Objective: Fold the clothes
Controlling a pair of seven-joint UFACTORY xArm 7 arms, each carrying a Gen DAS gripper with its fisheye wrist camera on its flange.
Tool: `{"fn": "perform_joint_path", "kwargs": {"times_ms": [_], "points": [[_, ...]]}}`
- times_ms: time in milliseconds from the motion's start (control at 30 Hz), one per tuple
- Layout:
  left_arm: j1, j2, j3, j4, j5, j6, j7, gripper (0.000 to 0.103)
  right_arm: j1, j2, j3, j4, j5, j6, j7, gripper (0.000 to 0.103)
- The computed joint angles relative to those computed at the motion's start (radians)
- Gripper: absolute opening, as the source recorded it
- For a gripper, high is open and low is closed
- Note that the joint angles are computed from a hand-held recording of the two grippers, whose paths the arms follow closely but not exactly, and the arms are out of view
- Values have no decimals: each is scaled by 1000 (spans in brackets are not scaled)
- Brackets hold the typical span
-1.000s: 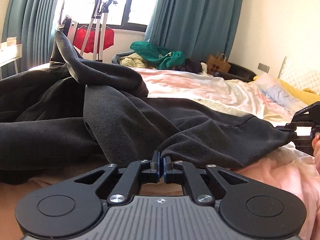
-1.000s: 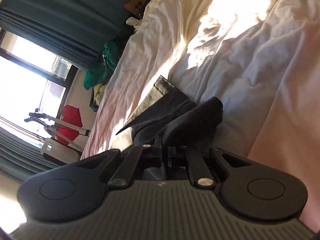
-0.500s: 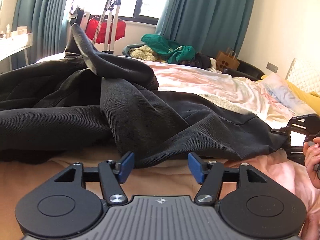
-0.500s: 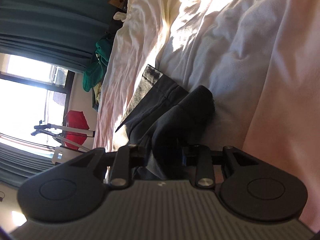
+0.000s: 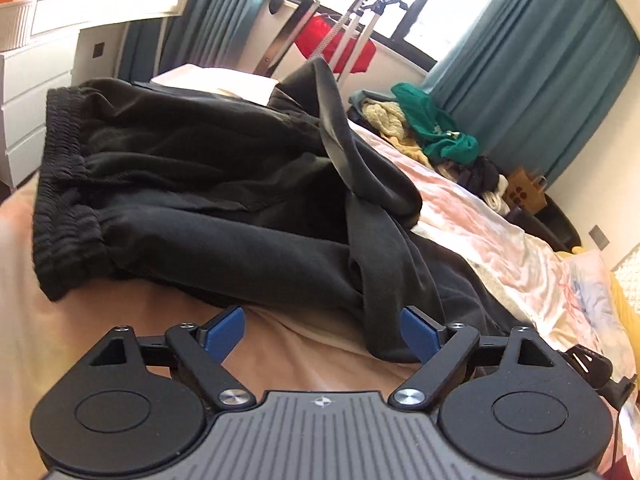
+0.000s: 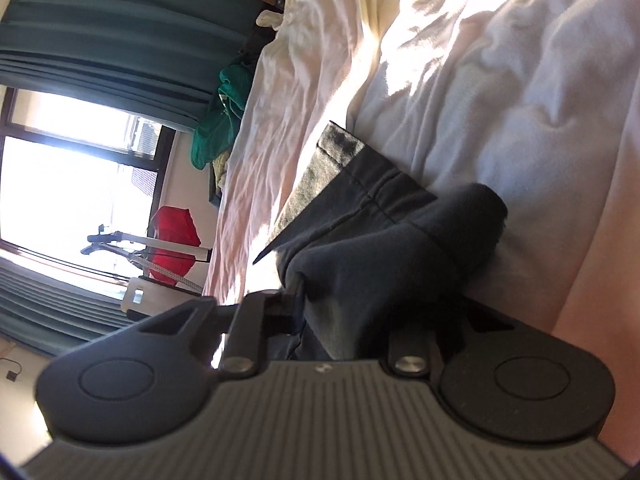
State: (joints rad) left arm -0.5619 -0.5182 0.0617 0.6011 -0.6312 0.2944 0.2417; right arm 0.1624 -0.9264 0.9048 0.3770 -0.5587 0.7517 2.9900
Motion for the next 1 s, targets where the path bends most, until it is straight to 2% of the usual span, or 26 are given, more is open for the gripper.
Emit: {"fn": "perform_joint_path", "kwargs": {"times_ms": [33, 67, 133, 200, 300, 367, 500, 567, 633, 700, 733, 800, 867, 933, 1000], "points": [[-8, 14, 22, 9, -24, 0, -2, 95, 5, -3, -14, -4, -9, 3, -23, 15], [-19, 30, 46, 20, -58, 2, -1, 97, 9, -7, -26, -9, -21, 5, -46, 7], [-31, 65, 87, 45, -137, 12, 8, 98, 15, -12, -44, -11, -36, 31, -99, 5], [-37, 109, 111, 68, -242, 20, 11, 100, 21, -18, -47, -1, -34, 101, -138, 5], [-41, 174, 138, 97, -400, 50, 18, 100, 13, -63, -9, 2, -17, 206, -77, 5], [-33, 218, 151, 117, -498, 78, 15, 100, 19, -66, -13, -11, -11, 253, -67, 5], [-6, 259, 140, 135, -683, 29, 78, 100, 34, -61, -30, -36, -10, 344, -37, 5], [14, 282, 131, 152, -768, 6, 103, 96, 41, -27, -40, -49, -17, 329, -3, 5], [38, 307, 112, 172, -809, -14, 99, 86, 51, 0, -55, -49, -38, 332, 7, 5], [75, 329, 84, 189, -739, -24, 20, 55, 61, 29, -78, -45, -65, 337, -5, 5], [94, 332, 70, 192, -698, -23, -16, 49, 67, 43, -89, -39, -77, 345, -16, 5], [140, 331, 40, 196, -593, -14, -92, 18, 74, 75, -104, -26, -95, 364, -28, 5], [189, 304, 10, 192, -490, -1, -146, 9, 86, 103, -115, -12, -108, 386, -31, 5], [226, 255, -9, 185, -461, -8, -136, 6, 105, 118, -129, -4, -120, 408, -34, 5], [248, 205, -1, 189, -444, 0, -115, 6, 130, 118, -144, -2, -131, 428, -36, 5]]}}
